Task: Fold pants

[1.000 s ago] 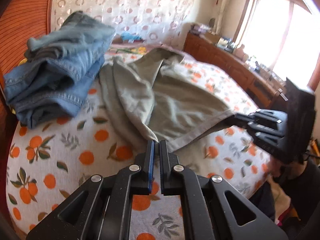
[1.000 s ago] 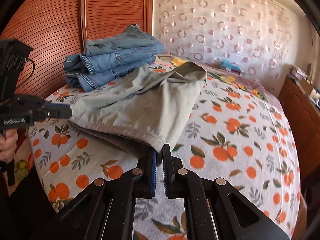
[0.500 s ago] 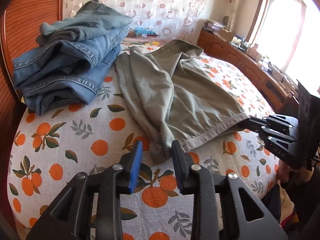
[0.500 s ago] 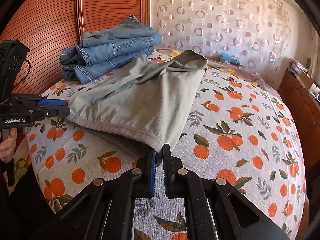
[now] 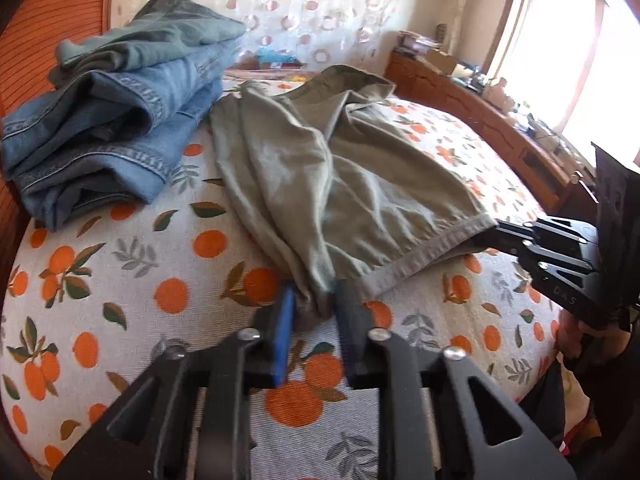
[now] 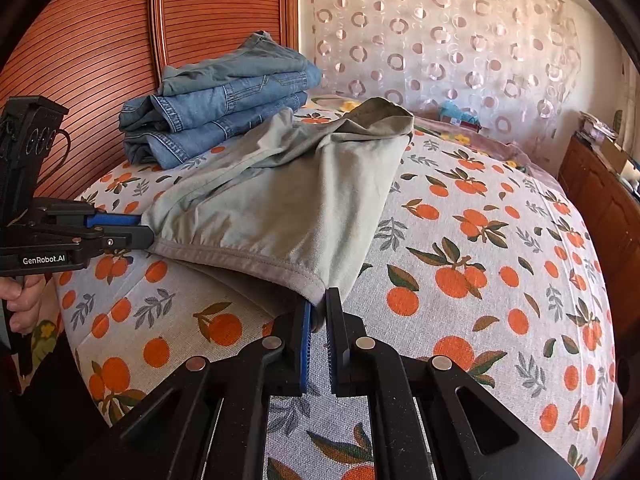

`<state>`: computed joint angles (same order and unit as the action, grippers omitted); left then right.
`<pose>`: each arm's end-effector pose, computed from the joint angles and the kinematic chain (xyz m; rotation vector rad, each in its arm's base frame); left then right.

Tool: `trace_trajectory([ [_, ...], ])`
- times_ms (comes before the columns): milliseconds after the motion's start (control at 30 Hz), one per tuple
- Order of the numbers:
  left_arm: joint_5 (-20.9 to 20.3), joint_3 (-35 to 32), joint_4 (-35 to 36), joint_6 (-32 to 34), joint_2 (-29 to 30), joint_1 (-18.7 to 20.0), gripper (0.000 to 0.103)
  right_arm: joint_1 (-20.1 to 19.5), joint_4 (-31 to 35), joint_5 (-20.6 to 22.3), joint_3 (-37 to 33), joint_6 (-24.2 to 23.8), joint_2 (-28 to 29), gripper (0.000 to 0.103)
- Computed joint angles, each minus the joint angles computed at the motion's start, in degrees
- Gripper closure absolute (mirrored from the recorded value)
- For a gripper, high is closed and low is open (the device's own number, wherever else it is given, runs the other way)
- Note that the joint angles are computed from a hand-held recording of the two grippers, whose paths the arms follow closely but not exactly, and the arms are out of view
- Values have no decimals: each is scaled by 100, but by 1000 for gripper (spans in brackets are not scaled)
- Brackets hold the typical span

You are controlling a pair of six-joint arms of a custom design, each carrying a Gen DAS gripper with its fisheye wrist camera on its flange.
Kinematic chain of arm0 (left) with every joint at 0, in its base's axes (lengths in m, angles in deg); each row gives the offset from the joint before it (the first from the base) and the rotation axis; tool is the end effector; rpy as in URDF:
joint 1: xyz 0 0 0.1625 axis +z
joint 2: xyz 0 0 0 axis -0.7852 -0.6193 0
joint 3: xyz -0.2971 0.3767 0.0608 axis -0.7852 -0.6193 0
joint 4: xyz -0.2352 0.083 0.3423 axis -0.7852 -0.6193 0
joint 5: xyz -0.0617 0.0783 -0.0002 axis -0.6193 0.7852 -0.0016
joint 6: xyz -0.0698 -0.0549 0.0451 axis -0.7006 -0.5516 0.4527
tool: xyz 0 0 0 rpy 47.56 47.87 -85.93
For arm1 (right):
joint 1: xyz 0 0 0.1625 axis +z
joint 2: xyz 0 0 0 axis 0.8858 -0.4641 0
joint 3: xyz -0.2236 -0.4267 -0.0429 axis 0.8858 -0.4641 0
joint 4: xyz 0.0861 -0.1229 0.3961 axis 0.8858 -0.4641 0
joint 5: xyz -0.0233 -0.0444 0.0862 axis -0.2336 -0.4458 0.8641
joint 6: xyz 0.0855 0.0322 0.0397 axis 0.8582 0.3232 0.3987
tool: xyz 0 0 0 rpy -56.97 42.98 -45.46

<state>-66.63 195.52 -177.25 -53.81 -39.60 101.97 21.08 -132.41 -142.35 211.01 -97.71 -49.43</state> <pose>-0.0908 -0.4372 0.0934 0.1989 2.3885 -0.9478 0.0704 -0.5539 0.0680 1.4321 -2.3511 0.5951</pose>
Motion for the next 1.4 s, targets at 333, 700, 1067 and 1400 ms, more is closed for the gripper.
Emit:
trace_trajectory([
  [333, -66, 321, 308, -672, -273, -655, 94, -219, 76, 320, 477, 146, -585, 98],
  [700, -191, 848, 748, -1663, -244, -1192, 94, -719, 71, 480, 1316, 5, -1102, 98],
  [1067, 341, 863, 1304, -1910, -567, -1333, 80, -668, 375, 382, 1231, 262, -1218, 95],
  [1400, 732, 636, 1281, -1244, -804, -1166, 62, -692, 341, 539, 1272, 263, -1478, 94],
])
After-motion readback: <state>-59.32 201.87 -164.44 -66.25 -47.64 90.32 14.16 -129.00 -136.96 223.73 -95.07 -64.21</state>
